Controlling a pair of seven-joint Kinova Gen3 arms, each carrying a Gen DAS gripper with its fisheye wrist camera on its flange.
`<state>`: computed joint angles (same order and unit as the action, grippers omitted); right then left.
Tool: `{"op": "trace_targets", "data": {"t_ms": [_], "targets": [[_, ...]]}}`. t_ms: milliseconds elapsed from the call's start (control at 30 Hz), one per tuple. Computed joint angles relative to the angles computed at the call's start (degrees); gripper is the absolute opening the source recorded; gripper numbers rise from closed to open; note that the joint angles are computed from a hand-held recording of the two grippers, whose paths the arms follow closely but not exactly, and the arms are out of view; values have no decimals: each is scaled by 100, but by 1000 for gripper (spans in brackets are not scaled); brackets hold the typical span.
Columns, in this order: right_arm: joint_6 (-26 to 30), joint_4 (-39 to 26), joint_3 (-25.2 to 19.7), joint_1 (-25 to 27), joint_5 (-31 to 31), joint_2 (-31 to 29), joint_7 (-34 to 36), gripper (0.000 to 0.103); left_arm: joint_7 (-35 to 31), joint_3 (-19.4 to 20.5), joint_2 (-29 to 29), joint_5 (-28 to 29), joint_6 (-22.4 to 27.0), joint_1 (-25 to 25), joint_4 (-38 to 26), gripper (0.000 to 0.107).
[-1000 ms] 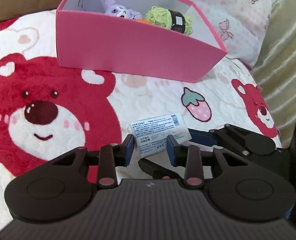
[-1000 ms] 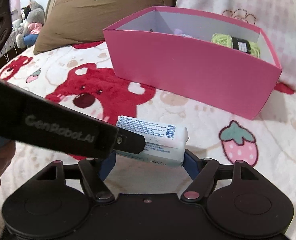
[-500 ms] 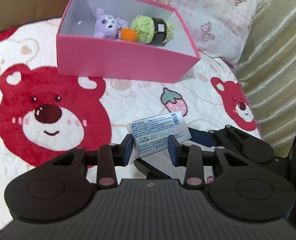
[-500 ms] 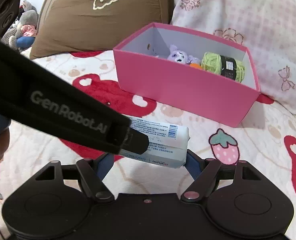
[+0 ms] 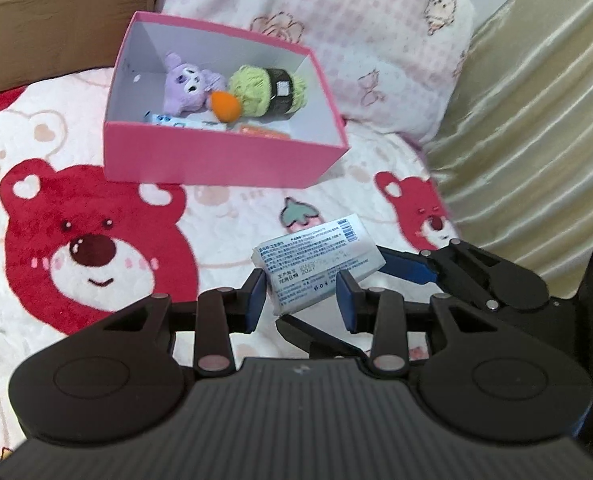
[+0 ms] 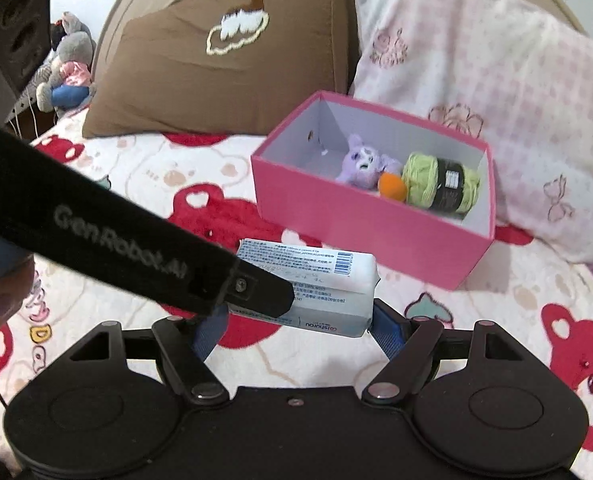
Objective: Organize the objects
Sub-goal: 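Lift the soap bar with the right tool and carry it to the box, then lower the soap bar into the box and open the right tool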
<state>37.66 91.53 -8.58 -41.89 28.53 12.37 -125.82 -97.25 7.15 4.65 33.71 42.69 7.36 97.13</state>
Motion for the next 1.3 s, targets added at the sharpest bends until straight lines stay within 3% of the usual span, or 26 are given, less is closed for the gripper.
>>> {"op": "trace_targets", "data": {"t_ms": [200, 467, 700, 867, 1033, 1167, 1300], "targets": [[-57, -181, -52, 238, -344, -130, 334, 81, 246, -23, 122, -269, 396, -17, -530, 35], [73, -744, -12, 308, -536, 86, 859, 81, 575, -53, 167, -681, 445, -25, -1059, 35], [111, -1320, -91, 719, -1521, 393, 1735, 78, 917, -80, 697, -1074, 1191, -147, -2205, 35], [220, -1834, -3, 839, -1936, 718, 2154, 73, 1211, -71, 1016, -1486, 1336, -65, -2709, 35], [402, -2451, 64, 1100, -2440, 1144, 2383, 69, 1426, -80, 1327, -1721, 1160, 3, -2840, 35], [741, -2973, 43, 1311, -2840, 1516, 2649, 54, 1695, -91, 1702, -1805, 1197, -39, -3147, 35], [675, -3151, 47, 1482, -3173, 1782, 2643, 49, 1888, -97, 2113, -1892, 1369, -76, -3613, 35]]}}
